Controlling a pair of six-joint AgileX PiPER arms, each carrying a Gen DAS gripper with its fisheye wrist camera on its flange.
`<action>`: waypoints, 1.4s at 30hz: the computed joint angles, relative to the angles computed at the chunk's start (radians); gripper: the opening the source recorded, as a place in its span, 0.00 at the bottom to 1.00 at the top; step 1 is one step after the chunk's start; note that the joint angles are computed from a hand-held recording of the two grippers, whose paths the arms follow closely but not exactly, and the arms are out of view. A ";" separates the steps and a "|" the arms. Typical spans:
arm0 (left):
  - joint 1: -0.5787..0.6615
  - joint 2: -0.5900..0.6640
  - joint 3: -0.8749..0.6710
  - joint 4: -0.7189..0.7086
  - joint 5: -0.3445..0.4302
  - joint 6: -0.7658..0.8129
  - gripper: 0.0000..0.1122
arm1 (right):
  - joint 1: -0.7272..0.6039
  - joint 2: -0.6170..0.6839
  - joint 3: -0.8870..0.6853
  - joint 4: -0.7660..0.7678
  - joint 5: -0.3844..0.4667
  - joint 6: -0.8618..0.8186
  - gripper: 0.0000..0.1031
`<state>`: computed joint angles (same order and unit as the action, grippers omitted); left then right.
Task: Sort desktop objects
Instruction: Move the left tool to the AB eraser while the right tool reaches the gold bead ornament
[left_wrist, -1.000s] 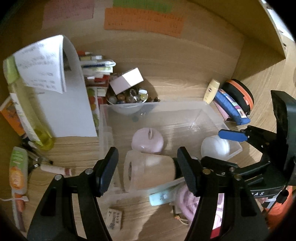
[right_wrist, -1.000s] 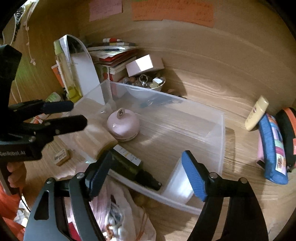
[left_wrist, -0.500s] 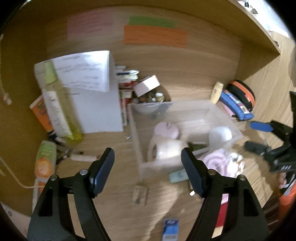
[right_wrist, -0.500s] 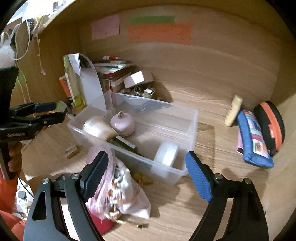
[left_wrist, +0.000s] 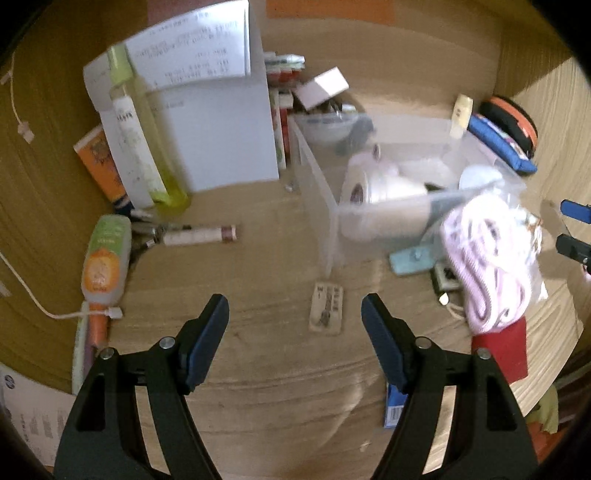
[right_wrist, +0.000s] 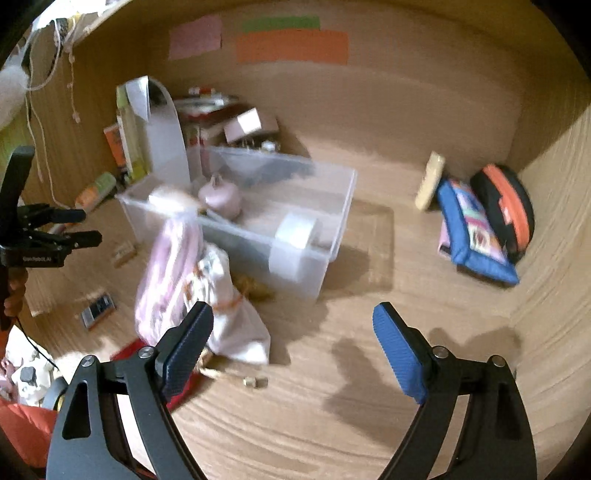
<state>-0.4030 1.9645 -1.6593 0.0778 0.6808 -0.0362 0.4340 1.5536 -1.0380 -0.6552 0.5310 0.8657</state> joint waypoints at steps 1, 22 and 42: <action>0.002 0.006 0.001 -0.014 0.001 0.010 0.66 | -0.010 0.020 -0.006 0.047 -0.010 -0.039 0.84; -0.010 0.107 -0.058 -0.046 0.031 0.027 0.41 | -0.082 0.195 -0.142 0.624 -0.103 -0.590 0.72; -0.005 0.097 -0.035 -0.077 -0.001 0.053 0.25 | -0.060 0.178 -0.147 0.935 -0.055 -0.966 0.38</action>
